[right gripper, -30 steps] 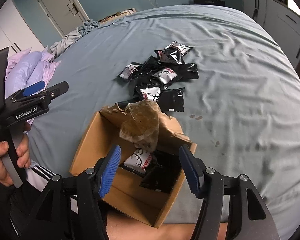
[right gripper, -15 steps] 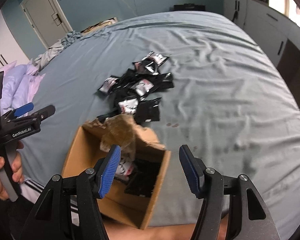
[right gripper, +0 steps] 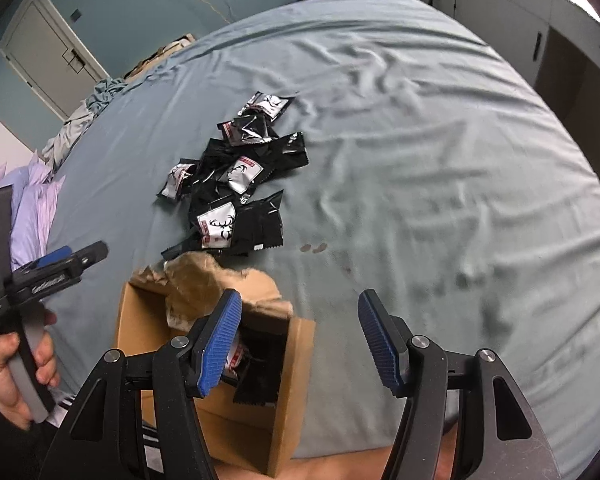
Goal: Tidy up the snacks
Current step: 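Grasp another white deer-print packet with the left tool and lift it, then grasp a black packet with the right tool while the left tool holds the white packet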
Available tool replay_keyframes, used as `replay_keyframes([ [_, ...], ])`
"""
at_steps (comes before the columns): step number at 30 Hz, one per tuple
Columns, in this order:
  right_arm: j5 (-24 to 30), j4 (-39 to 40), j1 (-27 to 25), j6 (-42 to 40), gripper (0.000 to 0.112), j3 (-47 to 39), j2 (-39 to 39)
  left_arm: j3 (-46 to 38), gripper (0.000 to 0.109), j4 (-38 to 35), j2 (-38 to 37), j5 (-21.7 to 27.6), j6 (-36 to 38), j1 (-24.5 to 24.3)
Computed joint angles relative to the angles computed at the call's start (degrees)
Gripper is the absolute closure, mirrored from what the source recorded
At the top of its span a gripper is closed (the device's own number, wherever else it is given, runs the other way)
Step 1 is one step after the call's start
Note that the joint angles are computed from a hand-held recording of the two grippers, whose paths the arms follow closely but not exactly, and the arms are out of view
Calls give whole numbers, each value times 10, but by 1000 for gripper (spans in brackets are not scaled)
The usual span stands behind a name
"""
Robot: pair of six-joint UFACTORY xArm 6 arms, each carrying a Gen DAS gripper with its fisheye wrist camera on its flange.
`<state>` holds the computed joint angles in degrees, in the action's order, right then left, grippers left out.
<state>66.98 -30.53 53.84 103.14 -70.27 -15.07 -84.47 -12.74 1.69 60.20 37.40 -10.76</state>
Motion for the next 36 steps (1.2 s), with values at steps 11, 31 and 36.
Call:
replay_keyframes([
  [11,-163,93,-132,-75,53,91,-16,-114,6,34,140,-17,-53,-58],
  [31,-327,278,-220,-318,53,46,124,-218,64,-4,215,40,-77,-71],
  [36,-286,269,-218,-334,53,13,145,-208,65,-59,176,44,-58,-53],
])
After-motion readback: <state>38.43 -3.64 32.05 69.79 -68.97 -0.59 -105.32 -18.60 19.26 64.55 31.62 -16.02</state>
